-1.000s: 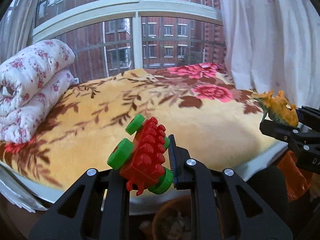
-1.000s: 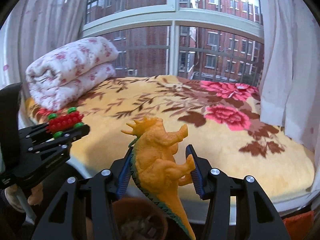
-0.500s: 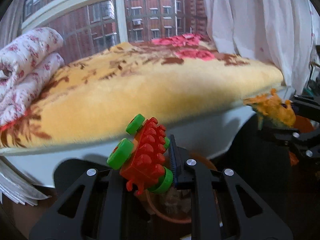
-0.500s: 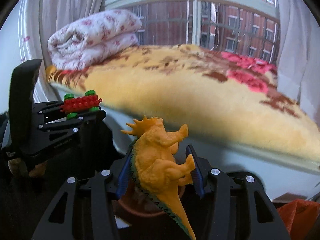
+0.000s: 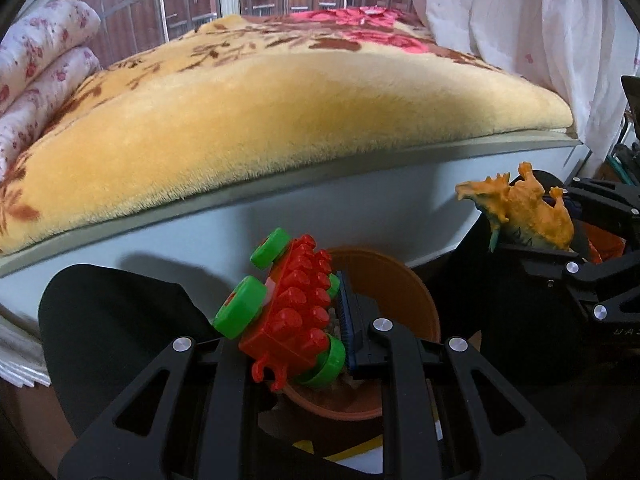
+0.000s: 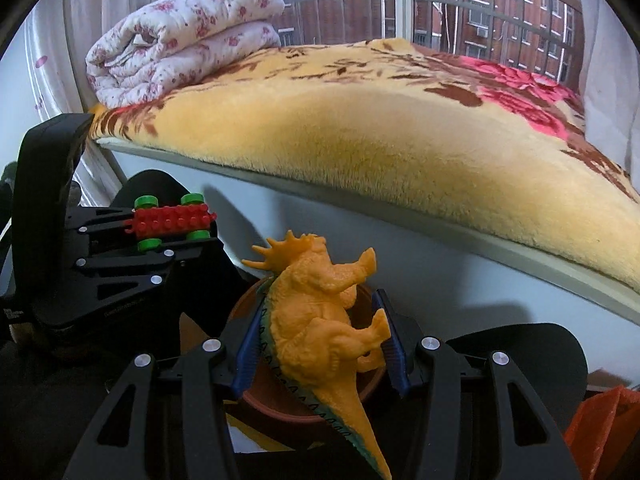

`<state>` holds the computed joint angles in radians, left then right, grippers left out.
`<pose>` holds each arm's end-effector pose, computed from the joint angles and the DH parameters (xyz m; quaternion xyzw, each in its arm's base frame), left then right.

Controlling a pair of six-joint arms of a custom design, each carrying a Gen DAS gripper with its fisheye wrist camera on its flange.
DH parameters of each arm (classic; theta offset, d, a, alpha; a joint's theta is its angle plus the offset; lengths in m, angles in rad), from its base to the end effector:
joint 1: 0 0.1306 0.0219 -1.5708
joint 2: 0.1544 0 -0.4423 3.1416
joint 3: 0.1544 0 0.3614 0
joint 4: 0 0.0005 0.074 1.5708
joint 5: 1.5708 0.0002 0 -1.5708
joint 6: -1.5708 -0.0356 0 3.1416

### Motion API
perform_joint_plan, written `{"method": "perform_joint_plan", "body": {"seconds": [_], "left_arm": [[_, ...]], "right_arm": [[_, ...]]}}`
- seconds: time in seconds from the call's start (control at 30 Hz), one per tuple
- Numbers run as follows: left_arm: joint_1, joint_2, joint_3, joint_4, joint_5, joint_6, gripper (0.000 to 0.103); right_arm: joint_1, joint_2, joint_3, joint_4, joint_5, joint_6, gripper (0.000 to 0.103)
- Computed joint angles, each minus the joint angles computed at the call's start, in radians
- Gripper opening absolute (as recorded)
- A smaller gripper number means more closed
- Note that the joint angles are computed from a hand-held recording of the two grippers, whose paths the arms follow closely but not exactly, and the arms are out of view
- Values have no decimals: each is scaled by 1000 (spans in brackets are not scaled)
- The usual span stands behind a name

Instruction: Collect trash

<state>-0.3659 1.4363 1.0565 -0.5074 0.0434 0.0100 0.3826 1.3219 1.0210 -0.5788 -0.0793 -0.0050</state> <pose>0.4058 -0.1577 0.3538 0.1739 0.9258 -0.0827 0.3254 0.3655 0.1496 0.3793 -0.1896 0.9209 0.1018 0.3249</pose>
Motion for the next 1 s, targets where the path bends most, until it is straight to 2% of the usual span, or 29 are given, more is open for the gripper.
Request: {"method": "perform_joint_plan", "body": {"seconds": [0.23, 0.27, 0.3, 0.33, 0.37, 0.43, 0.77, 0.9, 0.97, 1.0], "left_arm": [[11, 34, 26, -30, 11, 7, 16], [13, 41, 32, -36, 9, 9, 24], [15, 52, 42, -50, 7, 11, 37], [17, 65, 53, -69, -2, 20, 69], [19, 69, 55, -71, -11, 30, 80], [30, 74, 58, -80, 10, 37, 80], [31, 61, 64, -94, -11, 51, 82], [31, 33, 83, -75, -33, 43, 82], [35, 17, 108, -51, -46, 47, 93], [36, 12, 121, -33, -60, 53, 93]], "right_arm": [[-4, 41, 27, -29, -12, 30, 51], [-4, 52, 34, -37, -13, 39, 52], [-5, 64, 43, -50, -20, 51, 61], [-5, 74, 49, -57, -16, 59, 68], [-3, 80, 49, -50, 0, 61, 74], [-8, 89, 55, -56, 6, 71, 74], [-63, 24, 41, -44, 19, 49, 75], [-86, -20, 52, 1, 13, 6, 90], [-99, -41, 65, 54, 22, -23, 97], [-103, -45, 75, 80, 41, -37, 98]]}}
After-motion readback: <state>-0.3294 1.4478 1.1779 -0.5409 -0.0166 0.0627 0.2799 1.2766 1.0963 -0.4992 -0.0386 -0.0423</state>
